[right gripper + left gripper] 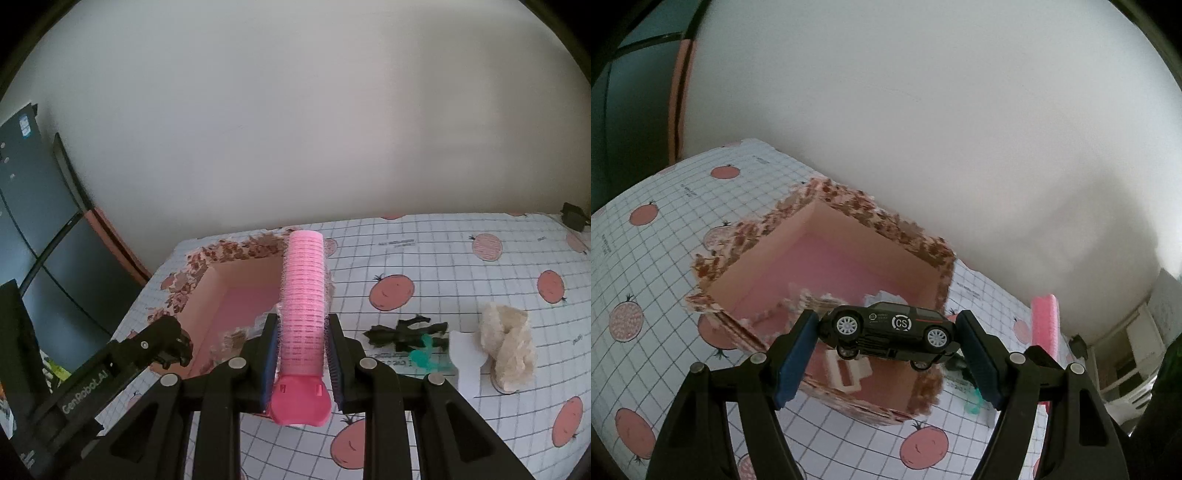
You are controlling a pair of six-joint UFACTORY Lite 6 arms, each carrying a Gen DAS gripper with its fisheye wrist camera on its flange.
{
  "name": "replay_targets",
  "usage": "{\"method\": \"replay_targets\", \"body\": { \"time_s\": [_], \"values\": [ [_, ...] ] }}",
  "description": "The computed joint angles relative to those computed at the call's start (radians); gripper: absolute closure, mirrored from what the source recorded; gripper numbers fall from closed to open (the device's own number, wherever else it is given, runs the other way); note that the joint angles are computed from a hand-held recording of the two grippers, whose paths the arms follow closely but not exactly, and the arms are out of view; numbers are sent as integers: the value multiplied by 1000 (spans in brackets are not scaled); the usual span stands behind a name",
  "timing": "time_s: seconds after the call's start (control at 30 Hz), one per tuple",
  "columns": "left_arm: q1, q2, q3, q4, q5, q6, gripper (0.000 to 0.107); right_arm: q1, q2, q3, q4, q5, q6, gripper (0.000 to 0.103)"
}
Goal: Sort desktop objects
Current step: 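Carry the black car with the left tool and the pink roller with the right tool toward the box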
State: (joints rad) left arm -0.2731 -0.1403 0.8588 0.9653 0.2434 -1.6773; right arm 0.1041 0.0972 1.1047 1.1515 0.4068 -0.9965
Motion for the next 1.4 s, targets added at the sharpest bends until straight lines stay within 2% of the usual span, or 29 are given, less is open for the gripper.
{"method": "replay_targets", "body": {
  "time_s": [0.57,1.4],
  "values": [
    [134,-114,-127,89,-38,-120,30,128,7,-9,8,-41,7,77],
    [203,-87,-164,292,-106,-312,30,213,87,30,-8,-84,42,77]
  ]
}}
